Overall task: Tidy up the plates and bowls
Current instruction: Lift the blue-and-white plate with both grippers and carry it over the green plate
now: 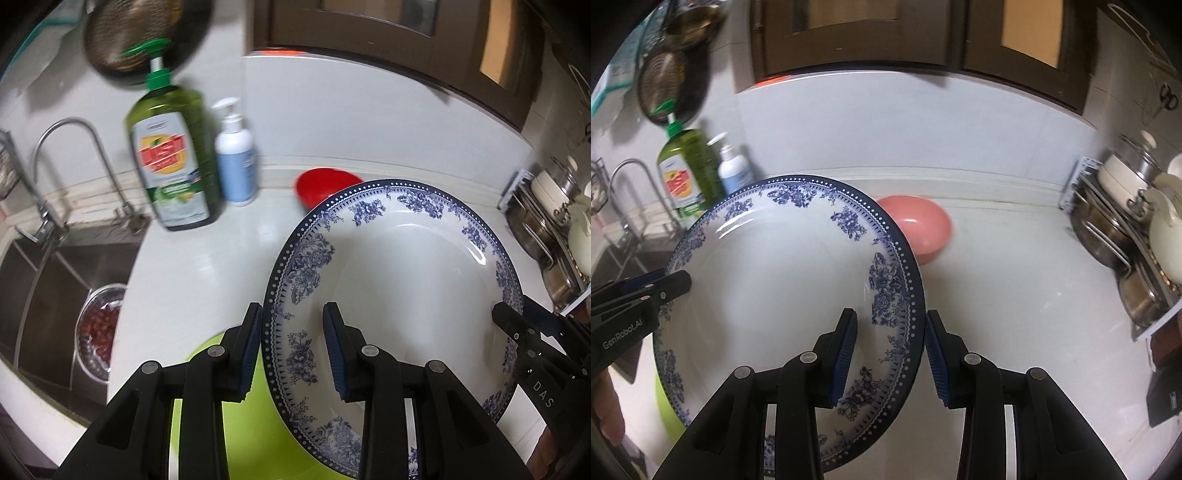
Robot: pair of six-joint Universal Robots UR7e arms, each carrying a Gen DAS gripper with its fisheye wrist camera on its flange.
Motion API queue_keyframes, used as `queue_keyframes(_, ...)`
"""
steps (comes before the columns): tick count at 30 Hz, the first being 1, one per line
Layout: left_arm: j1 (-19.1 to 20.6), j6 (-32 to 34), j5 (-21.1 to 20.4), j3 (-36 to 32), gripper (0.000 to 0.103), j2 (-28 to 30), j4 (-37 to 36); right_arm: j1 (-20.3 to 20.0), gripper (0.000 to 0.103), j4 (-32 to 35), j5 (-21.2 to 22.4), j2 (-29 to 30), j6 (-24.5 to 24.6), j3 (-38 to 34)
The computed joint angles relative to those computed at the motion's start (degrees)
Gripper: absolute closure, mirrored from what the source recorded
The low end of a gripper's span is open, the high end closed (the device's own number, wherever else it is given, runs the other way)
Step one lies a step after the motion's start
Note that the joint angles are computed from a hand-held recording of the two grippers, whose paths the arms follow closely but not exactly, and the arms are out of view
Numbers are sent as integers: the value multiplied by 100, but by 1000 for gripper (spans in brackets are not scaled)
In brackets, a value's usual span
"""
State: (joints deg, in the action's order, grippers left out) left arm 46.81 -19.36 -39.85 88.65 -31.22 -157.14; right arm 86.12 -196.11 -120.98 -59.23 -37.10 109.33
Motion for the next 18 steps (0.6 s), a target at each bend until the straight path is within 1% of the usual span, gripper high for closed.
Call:
queue_keyframes(8, 76, -282, 220, 808, 70, -609, -108, 275, 65, -126, -25, 217, -25, 193)
queue_keyframes(18, 232, -812, 366, 1468, 70, -1113, 150, 487, 65, 162, -65, 545, 238, 290)
